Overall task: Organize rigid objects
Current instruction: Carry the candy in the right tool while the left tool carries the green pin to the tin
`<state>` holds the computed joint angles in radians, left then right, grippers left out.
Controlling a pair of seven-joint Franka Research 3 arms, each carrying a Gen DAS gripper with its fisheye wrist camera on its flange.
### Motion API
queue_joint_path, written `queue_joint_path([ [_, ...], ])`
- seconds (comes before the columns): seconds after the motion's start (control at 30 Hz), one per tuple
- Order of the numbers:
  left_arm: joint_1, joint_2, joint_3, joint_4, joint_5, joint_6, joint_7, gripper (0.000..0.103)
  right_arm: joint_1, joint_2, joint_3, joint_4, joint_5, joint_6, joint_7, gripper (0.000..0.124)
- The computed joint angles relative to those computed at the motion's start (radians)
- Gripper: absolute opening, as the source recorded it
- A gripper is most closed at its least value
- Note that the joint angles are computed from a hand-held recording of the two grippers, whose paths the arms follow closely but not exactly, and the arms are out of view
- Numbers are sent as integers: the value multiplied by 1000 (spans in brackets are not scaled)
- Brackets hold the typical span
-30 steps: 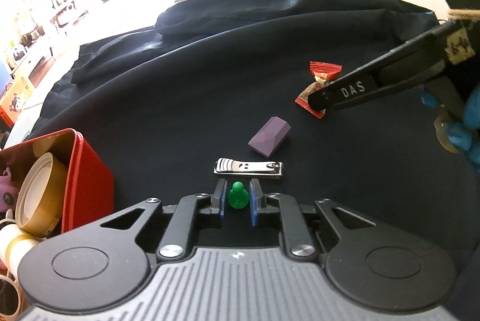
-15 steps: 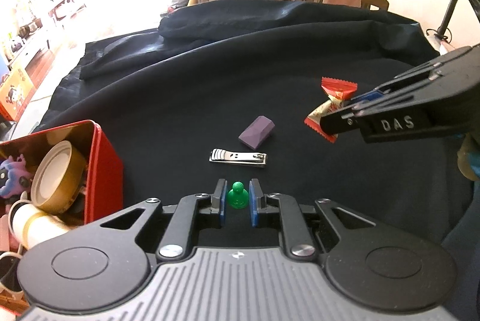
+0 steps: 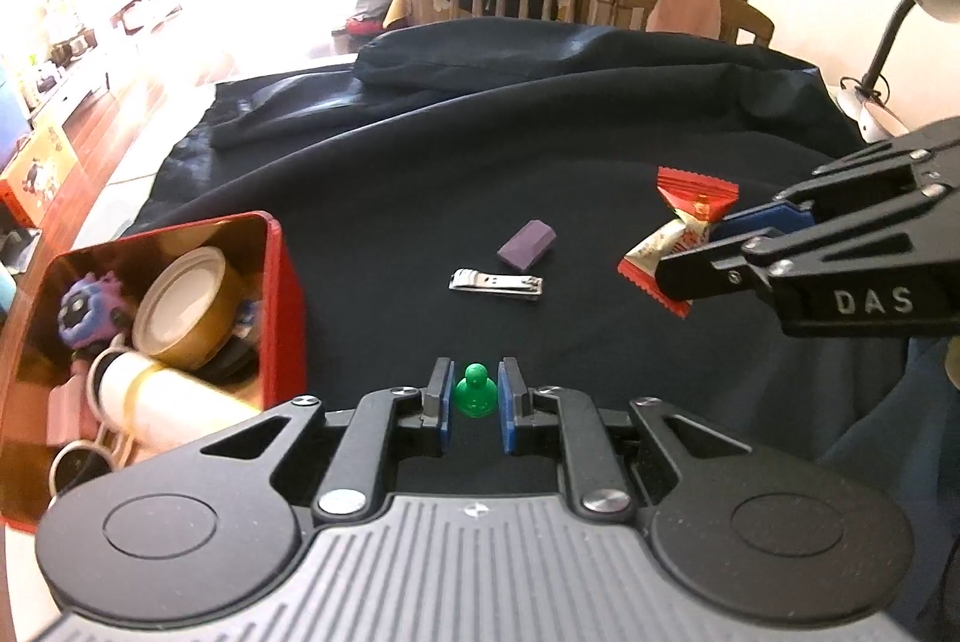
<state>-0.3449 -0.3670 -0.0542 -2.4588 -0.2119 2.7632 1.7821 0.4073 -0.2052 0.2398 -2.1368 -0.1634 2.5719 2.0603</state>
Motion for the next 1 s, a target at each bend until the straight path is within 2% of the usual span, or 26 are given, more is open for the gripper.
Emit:
queue_joint_path([
  [0.23, 12, -70, 36, -29, -16, -52, 21, 15, 22, -1, 29, 23, -13, -12, 27, 20],
  [0.57, 44, -136, 104, -47, -38, -92, 107, 15, 71, 68, 55, 117, -94, -38, 125, 20],
  [1.0, 116, -124, 183, -17, -101, -135, 263, 15, 197, 253, 15, 324, -191, -93, 228, 20],
])
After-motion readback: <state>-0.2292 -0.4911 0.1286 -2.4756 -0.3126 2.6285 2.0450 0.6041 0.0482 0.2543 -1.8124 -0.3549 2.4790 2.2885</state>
